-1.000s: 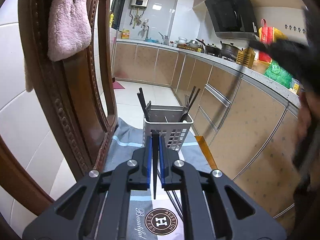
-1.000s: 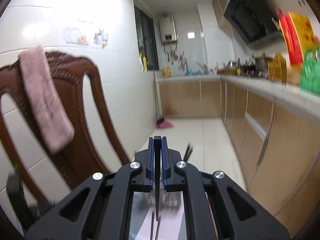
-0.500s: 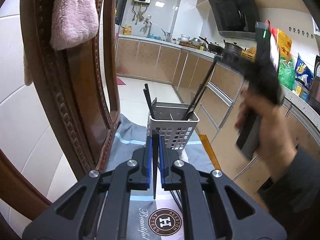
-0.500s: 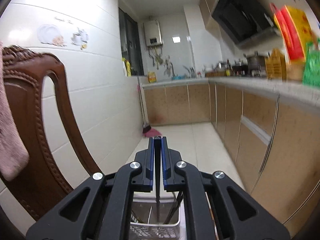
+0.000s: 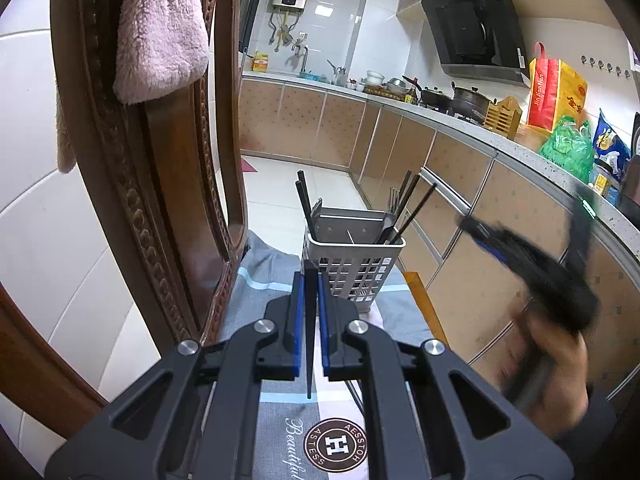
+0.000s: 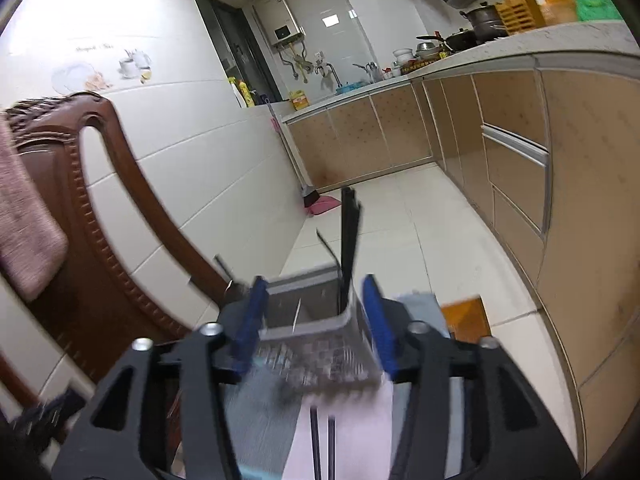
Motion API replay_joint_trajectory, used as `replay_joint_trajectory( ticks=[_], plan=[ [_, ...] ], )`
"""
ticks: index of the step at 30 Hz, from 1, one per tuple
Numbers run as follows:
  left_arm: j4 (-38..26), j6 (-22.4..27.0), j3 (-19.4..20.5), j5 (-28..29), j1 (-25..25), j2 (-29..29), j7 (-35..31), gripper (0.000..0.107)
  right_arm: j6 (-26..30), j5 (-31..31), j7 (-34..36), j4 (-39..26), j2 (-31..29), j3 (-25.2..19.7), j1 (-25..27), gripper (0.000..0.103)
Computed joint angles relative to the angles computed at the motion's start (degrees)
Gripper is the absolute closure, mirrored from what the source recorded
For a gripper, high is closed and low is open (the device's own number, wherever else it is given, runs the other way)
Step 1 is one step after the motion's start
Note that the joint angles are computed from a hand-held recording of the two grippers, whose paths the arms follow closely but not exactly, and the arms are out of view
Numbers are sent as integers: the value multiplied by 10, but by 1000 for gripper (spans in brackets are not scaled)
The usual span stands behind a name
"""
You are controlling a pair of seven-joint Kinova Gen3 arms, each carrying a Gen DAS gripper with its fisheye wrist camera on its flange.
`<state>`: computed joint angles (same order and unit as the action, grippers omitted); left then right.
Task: Organize utensils
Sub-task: 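Lower the chopstick into the caddy and open the left tool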
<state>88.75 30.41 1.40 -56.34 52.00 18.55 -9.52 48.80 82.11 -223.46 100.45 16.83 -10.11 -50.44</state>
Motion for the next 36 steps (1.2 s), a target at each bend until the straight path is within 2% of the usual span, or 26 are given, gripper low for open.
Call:
replay_joint_trajectory(
  ticks=[4,7,9,11,14,16,21,25,28,32,36],
  plan=[
    [-7,-6,-3,-4,-2,-1,10,100,91,-27,-93,61,-19,-17,-79,30],
    [-34,-15,9,28,-22,3,-19,100,141,-32,-155,73,0,-34,-100,30],
    [-61,-19,9,51,-28,9,-41,100,155,-17,-157,72,18,-46,-91,30],
    [-95,-17,4,67,-27,19,-59,100,158,-19,-140,66,24,-45,-87,30],
    [-163,-13,-3,97,-29,36,-96,100,131,-6,-172,88,15,-36,-81,30],
    [-215,10,-14,107,-21,56,-123,100,120,3,-193,104,9,-38,-76,30],
    [-347,53,-35,141,-18,126,-186,100,102,7,-191,113,3,-42,-59,30],
    [-424,78,-58,176,-21,186,-212,100,96,15,-200,126,-5,-44,-51,30],
    [-457,88,-57,220,-37,222,-235,100,96,15,-201,132,-8,-48,-46,30],
    [-464,88,-57,273,-48,255,-260,100,77,18,-205,138,-13,-50,-34,30],
    [-430,80,-58,310,-49,258,-286,100,69,21,-190,133,-12,-52,-31,30]
  ],
)
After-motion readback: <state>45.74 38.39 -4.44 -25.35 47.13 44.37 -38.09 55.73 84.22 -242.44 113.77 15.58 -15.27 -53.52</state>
